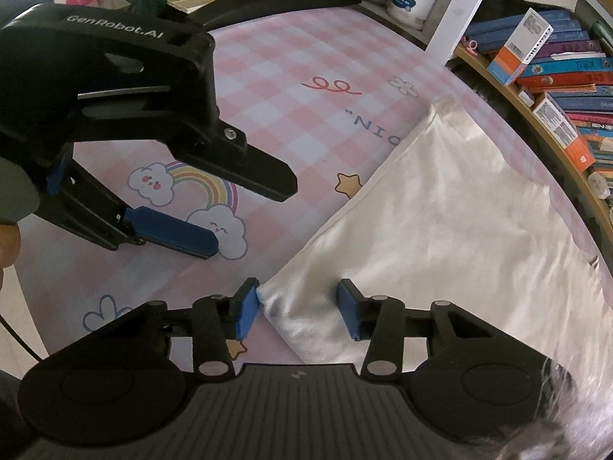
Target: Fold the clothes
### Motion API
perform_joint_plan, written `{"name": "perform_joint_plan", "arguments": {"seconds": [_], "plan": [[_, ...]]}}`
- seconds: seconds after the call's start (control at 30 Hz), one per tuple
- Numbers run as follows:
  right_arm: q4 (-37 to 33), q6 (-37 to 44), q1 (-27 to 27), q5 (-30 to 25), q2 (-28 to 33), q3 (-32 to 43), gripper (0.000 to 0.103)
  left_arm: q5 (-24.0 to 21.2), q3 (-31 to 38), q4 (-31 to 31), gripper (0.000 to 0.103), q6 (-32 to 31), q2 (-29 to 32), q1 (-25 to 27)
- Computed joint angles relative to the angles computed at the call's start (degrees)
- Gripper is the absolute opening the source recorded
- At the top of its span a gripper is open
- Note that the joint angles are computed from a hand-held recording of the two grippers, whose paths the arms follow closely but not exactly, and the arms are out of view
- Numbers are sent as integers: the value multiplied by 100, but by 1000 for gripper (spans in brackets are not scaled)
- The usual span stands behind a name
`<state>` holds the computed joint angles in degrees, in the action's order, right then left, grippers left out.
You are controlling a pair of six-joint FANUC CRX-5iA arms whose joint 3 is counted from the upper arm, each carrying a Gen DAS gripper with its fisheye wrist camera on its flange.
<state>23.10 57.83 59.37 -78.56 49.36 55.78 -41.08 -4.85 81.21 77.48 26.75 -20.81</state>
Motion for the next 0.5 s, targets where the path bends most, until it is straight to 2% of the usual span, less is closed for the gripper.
{"name": "perform_joint_plan", "arguments": {"seconds": [0.1,0.2,0.23,0.33,0.5], "plan": [[-3,9,1,-71,57,119,34,-19,21,-26,70,9,9,5],[-28,-23,-7,33,-13,29,14,-39,53,-58,71,30,25,12],[-25,-75,-10,100,-69,-56,11,-57,75,-108,71,73,33,25],[18,-487,-26,482,-404,-567,10,-105,127,-179,76,118,56,50],[49,-1105,-85,924,-878,-1111,10,-239,424,-273,76,190,264,23]]}}
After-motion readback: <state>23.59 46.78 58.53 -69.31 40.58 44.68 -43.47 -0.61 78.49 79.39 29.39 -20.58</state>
